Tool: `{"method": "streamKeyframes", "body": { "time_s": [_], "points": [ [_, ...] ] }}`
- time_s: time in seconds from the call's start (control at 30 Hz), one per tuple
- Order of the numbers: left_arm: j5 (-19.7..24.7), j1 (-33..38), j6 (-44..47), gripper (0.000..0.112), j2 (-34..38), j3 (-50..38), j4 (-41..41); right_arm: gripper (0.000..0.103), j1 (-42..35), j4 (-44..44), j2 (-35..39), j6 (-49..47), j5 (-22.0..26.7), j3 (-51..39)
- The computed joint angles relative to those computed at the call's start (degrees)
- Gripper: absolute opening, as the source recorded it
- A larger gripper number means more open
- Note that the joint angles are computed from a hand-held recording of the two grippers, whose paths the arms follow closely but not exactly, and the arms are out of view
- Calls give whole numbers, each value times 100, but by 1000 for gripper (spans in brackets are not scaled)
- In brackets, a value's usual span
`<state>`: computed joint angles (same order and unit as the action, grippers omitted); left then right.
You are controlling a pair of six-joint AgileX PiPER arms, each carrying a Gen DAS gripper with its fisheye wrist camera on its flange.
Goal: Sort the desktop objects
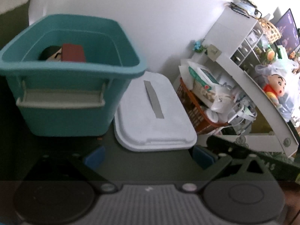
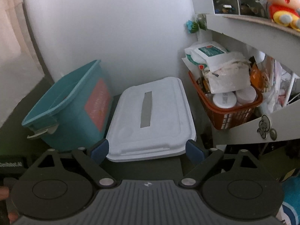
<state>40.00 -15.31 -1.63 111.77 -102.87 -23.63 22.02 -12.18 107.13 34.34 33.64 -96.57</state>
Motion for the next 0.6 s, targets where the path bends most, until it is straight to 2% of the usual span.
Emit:
{"method": "streamKeyframes", "body": {
  "time_s": [0.37, 0.47, 0.6],
  "points": [
    [462, -239, -605, 101, 736, -1350, 461, 92, -186, 15, 328, 318, 41, -212],
    [400, -271, -607, 101, 827, -1390, 463, 92, -214, -211, 430, 600, 91, -274],
    [96, -345, -484, 101, 757, -1020, 743, 92, -262, -322, 539, 781, 153, -328]
  ]
}}
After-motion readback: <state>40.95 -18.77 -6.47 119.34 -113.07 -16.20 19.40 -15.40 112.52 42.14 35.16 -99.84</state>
